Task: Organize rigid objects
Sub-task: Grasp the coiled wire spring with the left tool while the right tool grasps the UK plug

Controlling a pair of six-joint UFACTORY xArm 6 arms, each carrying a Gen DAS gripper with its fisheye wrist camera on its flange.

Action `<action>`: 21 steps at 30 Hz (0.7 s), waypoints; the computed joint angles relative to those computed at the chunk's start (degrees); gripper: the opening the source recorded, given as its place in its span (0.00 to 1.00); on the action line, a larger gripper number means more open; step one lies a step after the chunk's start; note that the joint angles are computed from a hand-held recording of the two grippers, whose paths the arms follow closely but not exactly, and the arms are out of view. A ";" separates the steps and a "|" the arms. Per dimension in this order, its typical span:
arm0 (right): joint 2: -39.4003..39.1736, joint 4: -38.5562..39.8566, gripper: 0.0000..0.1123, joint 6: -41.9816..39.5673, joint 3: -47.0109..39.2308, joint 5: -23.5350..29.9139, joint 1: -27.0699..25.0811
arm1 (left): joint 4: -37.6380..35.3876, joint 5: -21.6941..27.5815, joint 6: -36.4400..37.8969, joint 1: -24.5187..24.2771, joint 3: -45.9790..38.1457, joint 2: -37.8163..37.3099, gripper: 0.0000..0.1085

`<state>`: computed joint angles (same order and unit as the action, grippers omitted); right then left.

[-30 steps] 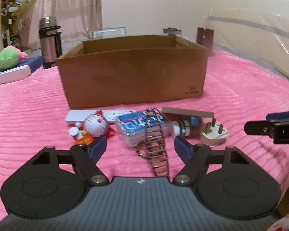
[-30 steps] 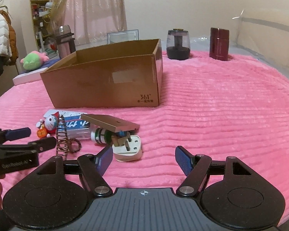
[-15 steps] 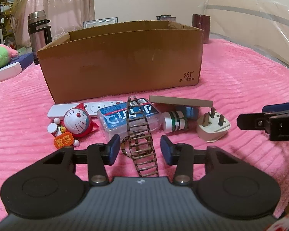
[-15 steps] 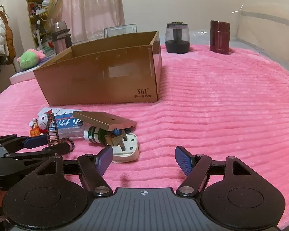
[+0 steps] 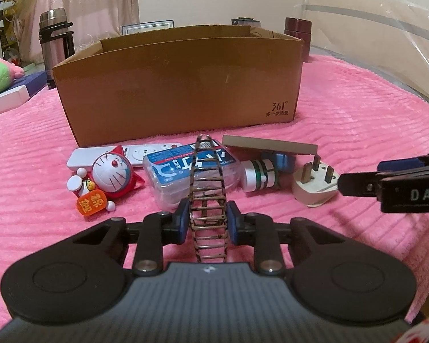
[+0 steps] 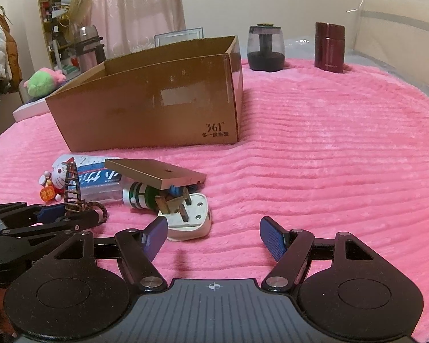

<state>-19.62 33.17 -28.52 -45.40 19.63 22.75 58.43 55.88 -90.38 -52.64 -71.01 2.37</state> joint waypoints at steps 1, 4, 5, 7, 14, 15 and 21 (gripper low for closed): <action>0.15 -0.01 0.61 -0.04 0.00 -0.05 0.21 | -0.13 -0.21 0.05 0.02 0.29 -0.31 0.21; 0.75 -0.05 0.61 0.09 0.09 -0.79 1.00 | -0.25 -0.72 -0.20 0.10 1.36 -1.40 0.21; 1.04 0.03 0.61 0.14 0.01 -1.05 1.28 | -0.23 -0.87 -0.34 0.11 1.74 -1.82 0.21; 1.71 0.05 0.61 0.21 -0.14 -1.76 1.96 | -0.30 -1.05 -0.52 0.14 2.29 -2.51 0.21; 5.13 -2.73 0.61 1.75 -1.45 -4.41 4.21 | 0.30 -0.82 -1.34 0.06 3.66 -4.63 0.21; 5.73 -3.59 0.61 2.43 -1.71 -4.77 4.40 | 0.35 -0.72 -1.33 0.06 3.73 -4.77 0.21; 7.93 -7.88 0.52 4.82 -2.78 -6.08 4.94 | 0.62 -0.83 -1.54 0.26 4.15 -5.30 0.20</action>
